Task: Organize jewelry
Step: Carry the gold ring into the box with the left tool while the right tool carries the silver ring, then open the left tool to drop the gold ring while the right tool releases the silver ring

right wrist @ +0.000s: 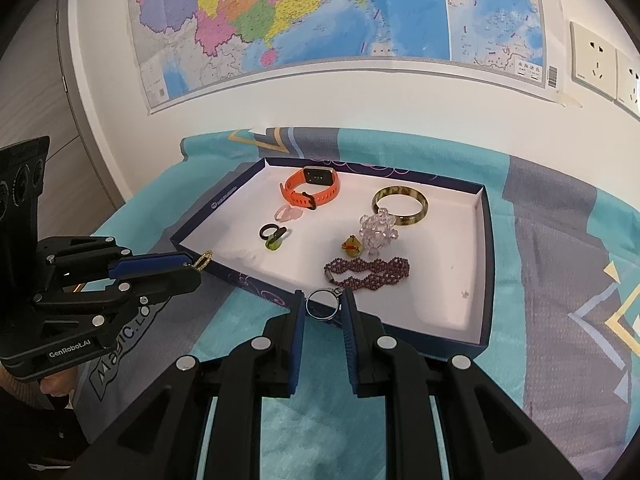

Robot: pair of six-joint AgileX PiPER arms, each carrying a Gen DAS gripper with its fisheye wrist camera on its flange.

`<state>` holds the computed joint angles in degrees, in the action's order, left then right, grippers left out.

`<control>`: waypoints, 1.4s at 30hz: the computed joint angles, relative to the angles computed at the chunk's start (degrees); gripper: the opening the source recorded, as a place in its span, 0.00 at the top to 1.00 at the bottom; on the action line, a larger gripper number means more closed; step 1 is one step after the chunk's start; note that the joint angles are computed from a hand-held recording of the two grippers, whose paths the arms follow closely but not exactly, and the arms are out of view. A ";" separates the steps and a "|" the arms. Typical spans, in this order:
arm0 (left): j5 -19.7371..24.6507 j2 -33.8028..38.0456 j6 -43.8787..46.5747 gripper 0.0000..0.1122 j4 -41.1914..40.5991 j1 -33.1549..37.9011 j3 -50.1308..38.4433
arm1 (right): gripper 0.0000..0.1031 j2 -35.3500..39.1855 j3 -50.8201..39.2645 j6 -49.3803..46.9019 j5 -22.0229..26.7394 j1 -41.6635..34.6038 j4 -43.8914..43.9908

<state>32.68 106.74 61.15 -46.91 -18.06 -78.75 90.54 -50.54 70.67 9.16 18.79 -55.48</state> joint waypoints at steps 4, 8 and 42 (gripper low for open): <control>-0.10 0.59 -0.88 0.87 0.45 0.05 -1.05 | 0.84 0.38 -0.56 -1.92 0.00 -0.29 1.61; -0.14 1.31 -1.70 0.87 0.99 0.09 -2.37 | 0.84 0.88 -1.51 -4.84 -0.03 -0.87 4.13; 2.23 17.33 -25.94 0.85 21.30 -3.07 -23.23 | 0.84 12.25 -12.42 -45.02 1.60 -6.86 43.59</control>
